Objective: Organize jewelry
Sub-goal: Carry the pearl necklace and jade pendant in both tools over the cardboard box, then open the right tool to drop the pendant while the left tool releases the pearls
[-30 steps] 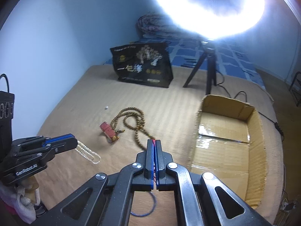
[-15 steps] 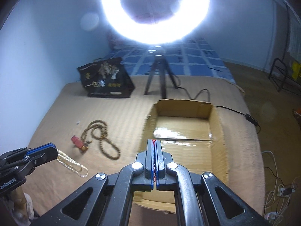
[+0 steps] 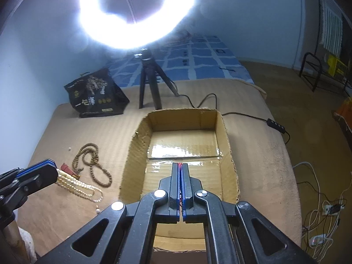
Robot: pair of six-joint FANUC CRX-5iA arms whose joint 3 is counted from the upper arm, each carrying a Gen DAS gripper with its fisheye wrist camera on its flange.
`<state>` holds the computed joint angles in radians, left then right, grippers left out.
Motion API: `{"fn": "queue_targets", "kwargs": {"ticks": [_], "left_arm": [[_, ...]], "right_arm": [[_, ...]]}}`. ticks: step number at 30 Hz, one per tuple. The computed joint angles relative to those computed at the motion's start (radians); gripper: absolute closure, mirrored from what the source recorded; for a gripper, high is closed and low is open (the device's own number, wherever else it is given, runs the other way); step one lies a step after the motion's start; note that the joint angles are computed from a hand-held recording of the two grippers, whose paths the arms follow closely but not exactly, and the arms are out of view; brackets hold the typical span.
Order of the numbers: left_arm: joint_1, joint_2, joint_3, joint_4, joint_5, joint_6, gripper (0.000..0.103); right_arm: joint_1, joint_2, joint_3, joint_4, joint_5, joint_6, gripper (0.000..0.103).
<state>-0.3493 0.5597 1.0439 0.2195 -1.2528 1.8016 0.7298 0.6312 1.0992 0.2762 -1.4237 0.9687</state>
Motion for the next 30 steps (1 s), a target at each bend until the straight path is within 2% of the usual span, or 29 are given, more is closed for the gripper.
{"fn": "queue_targets", "kwargs": {"ticks": [5, 13, 21, 27, 29, 30], "left_arm": [[-0.019, 0.060, 0.073, 0.015, -0.023, -0.017, 0.098], [-0.038, 0.166, 0.199, -0.004, -0.120, 0.001, 0.098], [-0.052, 0.185, 0.203, -0.051, -0.162, -0.002, 0.098], [-0.052, 0.187, 0.206, -0.064, -0.176, -0.008, 0.098], [-0.052, 0.183, 0.205, -0.075, -0.176, -0.009, 0.098], [-0.053, 0.192, 0.227, -0.082, -0.190, -0.009, 0.097]], "right_arm": [[-0.014, -0.005, -0.026, -0.005, -0.007, -0.011, 0.103], [-0.033, -0.013, -0.067, -0.025, -0.018, -0.025, 0.103], [-0.036, 0.007, -0.057, -0.028, -0.067, -0.013, 0.103], [-0.033, -0.003, -0.082, -0.014, -0.065, -0.019, 0.103], [-0.034, -0.005, -0.086, -0.011, -0.061, -0.024, 0.083], [-0.035, -0.011, -0.094, -0.011, -0.054, -0.027, 0.079]]}}
